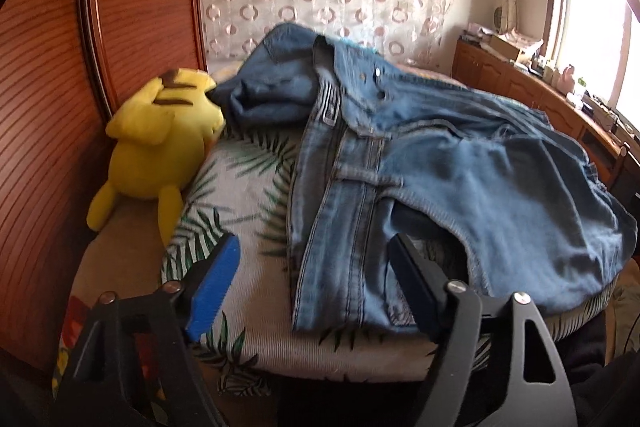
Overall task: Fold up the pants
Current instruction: 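Grasp the jeans waistband with the left gripper while the right gripper grasps a leg hem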
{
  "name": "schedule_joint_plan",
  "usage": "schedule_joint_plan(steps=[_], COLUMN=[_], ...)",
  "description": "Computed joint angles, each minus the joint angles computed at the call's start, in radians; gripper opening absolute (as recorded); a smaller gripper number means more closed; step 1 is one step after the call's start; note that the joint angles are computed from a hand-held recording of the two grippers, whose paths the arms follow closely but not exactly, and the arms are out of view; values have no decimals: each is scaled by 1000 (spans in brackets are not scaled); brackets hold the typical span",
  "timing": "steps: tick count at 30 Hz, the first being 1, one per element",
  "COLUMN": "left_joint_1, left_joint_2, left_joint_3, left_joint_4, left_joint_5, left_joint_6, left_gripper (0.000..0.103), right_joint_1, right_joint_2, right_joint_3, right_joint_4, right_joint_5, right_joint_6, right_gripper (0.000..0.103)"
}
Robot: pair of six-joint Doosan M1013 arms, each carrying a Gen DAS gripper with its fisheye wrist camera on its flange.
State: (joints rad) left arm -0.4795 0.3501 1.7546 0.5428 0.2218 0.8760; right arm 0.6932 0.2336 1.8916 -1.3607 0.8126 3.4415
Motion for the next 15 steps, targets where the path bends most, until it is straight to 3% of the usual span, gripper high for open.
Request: schedule_joint_plan(steps=[5, 15], left_joint_1=[2, 8], left_joint_2=[13, 8], left_joint_3=[-1, 10], left_joint_4=[-112, -267], left_joint_5=[37, 67], left_joint_6=[107, 284], left_gripper=[65, 64], right_joint_1=[10, 6], right_joint_2=[-7, -12], right_joint_3=[4, 17], right_joint_4=[7, 0], right_joint_5=[26, 13], right_joint_6=[4, 17], right_gripper=[103, 103])
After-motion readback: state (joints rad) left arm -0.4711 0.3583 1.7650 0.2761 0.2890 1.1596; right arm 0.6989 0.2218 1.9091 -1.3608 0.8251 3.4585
